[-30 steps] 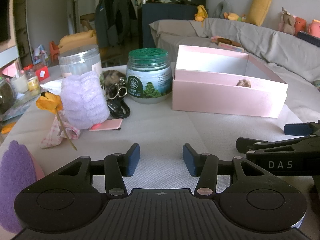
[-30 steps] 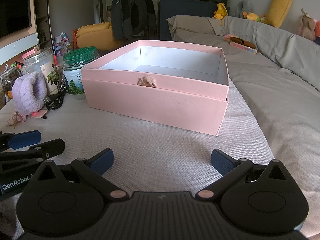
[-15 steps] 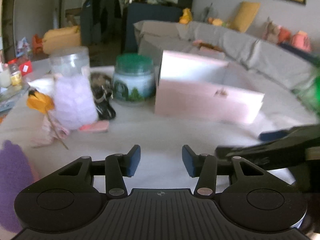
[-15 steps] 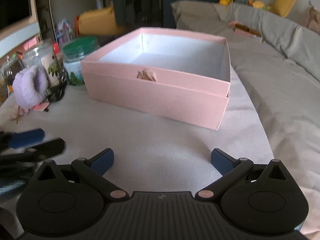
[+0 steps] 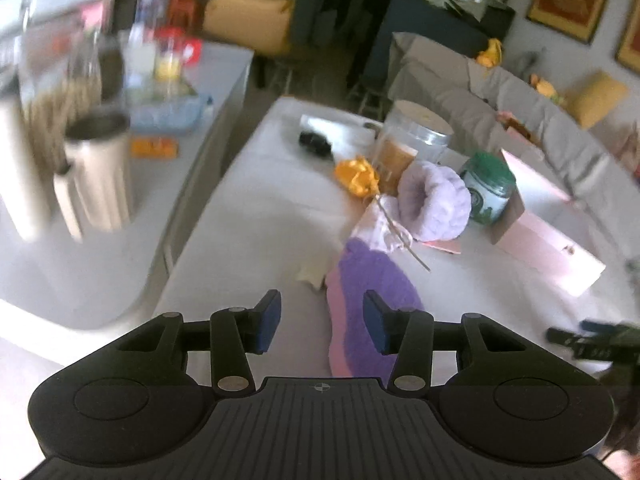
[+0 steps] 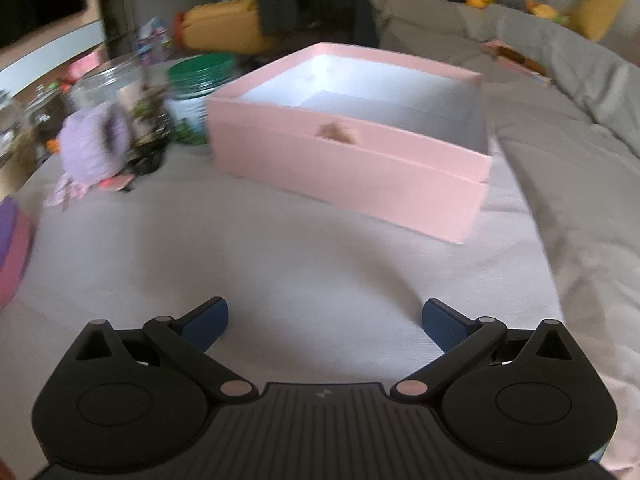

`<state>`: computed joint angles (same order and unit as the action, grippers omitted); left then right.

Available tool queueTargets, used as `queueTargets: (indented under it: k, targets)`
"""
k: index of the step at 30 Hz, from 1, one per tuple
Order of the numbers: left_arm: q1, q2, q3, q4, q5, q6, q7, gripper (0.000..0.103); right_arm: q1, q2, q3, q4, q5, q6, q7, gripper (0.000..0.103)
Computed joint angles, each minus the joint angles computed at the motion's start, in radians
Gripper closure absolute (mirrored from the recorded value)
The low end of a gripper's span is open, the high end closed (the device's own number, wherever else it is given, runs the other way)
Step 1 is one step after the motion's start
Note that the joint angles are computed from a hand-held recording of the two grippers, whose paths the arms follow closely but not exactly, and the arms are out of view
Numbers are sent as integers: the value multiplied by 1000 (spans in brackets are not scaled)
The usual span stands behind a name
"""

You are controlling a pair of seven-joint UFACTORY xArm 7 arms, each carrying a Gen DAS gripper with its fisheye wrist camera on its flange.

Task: Organize soft objects
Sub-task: 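Reach the right gripper to the purple sponge and grasp it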

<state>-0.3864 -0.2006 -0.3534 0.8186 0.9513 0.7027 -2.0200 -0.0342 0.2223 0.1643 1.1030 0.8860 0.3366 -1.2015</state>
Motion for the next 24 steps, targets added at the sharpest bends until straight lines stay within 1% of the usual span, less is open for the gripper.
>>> queueTargets:
  k: [1, 2, 3, 5, 7, 9, 11, 13, 14, 16, 17, 18, 19, 20, 21, 22, 23, 24]
  targets:
    - [2, -25, 3, -21, 5, -2, -14, 53, 0, -14, -1, -5, 10, 27, -1, 1]
    - [6, -44, -4, -27, 4, 29, -12, 53, -12, -34, 17, -17, 62, 41, -34, 1]
    - [11, -59, -12, -28, 6, 68, -7, 53, -16, -59, 29, -32, 141, 52, -96, 1]
    - [23, -90, -30, -34, 23, 136, -20, 53, 1, -113, 37, -63, 262, 83, -198, 1]
    - [35, -108, -40, -39, 49, 168, -31, 53, 34, -171, 40, -93, 345, 150, -260, 1]
    - [43, -126, -45, -45, 76, 177, -17, 53, 81, -212, 43, -114, 385, 218, -283, 1]
    - [48, -136, -49, -57, 104, 173, 3, 53, 140, -228, 54, -126, 395, 244, -294, 1]
    - [50, -156, -41, -83, 119, 139, 10, 53, 206, -222, 73, -135, 398, 198, -328, 1]
    - [56, -166, -35, -102, 131, 107, 3, 53, 238, -217, 81, -140, 405, 156, -357, 1]
    - [75, -180, -20, -137, 157, 27, -11, 53, 306, -178, 99, -130, 408, 44, -416, 1]
    - [89, -183, -13, -153, 172, -13, -20, 53, 326, -165, 94, -128, 380, 24, -409, 5]
    - [103, -186, -10, -167, 190, -48, -31, 53, 352, -154, 69, -121, 326, 37, -373, 8]
    - [119, -190, -6, -182, 215, -88, -46, 53, 336, -174, 64, -133, 302, 92, -351, 19]
    - [133, -192, -4, -191, 243, -126, -60, 53, 329, -180, 43, -125, 282, 150, -334, 31]
    - [146, -195, -4, -202, 271, -160, -74, 53, 316, -191, 24, -116, 259, 207, -322, 39]
    - [163, -186, -6, -201, 311, -194, -91, 53, 310, -211, 8, -123, 256, 221, -333, 71]
    - [177, -169, -6, -195, 354, -228, -105, 53, 310, -218, -1, -124, 248, 202, -346, 79]
    - [183, -148, -3, -185, 389, -256, -114, 53, 307, -226, -11, -127, 236, 184, -353, 79]
